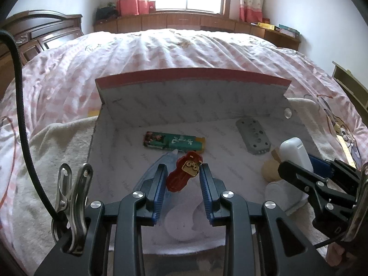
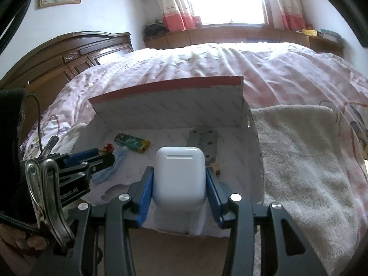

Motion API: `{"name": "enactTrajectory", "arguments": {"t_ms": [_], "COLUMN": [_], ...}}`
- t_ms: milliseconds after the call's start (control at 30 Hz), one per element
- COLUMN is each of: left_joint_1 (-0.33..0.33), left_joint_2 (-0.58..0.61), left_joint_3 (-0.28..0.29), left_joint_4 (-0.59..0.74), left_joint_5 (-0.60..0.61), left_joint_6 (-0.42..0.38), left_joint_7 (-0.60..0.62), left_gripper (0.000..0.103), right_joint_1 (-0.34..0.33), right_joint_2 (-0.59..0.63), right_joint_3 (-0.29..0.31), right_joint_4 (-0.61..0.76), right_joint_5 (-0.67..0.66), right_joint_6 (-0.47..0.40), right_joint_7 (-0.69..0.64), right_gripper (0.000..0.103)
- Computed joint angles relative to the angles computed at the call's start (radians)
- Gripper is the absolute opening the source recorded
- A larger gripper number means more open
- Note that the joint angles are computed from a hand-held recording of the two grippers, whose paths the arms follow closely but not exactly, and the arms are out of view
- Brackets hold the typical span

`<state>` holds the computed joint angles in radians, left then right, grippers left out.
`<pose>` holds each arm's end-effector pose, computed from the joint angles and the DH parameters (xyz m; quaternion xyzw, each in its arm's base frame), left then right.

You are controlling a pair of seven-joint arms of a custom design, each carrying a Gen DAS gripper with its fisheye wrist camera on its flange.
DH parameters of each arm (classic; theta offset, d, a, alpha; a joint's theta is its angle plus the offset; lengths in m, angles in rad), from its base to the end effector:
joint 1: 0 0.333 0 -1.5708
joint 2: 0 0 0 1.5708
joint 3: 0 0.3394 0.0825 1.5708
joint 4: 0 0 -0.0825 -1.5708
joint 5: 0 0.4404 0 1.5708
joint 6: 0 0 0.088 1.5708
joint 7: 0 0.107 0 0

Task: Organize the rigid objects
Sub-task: 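Carry the earbud case and figurine over the box with both tools, then open the right tool to drop the case while the left tool releases the figurine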

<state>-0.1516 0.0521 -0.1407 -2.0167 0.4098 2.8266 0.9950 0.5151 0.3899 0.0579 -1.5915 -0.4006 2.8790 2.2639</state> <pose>0.6283 -0.2086 0.5093 -0.6349 0.6701 -0.2971 0.2440 0.6462 0.4347 0.5143 -0.6946 0.5663 -0.1845 0.4035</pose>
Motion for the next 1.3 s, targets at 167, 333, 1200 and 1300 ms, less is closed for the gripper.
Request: {"name": "enactTrajectory", "arguments": {"t_ms": [167, 333, 1200, 1300], "left_joint_1": [-0.003, -0.012, -0.003, -0.003], "left_joint_2": [0.024, 0.042, 0.010, 0.002], "left_joint_3": [0.002, 0.009, 0.007, 0.006], "left_joint_4": [0.014, 0.026, 0.003, -0.003], "left_joint_5": [-0.027, -0.040, -0.025, -0.015], "left_joint_6": [-0.004, -0.015, -0.006, -0.004], "left_joint_7": [0.021, 0.036, 0.009, -0.002], "left_gripper": [0.030, 0.030, 0.032, 0.032], "right_joint_1": [0.027, 0.047, 0.054, 0.055], "right_joint_2": [0.014, 0.026, -0.009, -0.017], "right_joint_3": [-0.038, -0.059, -0.079, -0.081], "right_joint_4": [0.015, 0.032, -0.024, -0.034], "right_joint_5": [-0.049, -0.103, -0.165, -0.173], "right_joint_6": [-0.006, -0.022, 0.089, 0.095], "right_joint_7": [0.046, 0.085, 0.198, 0.209], "right_gripper": [0.046, 0.046, 0.066, 0.066]}}
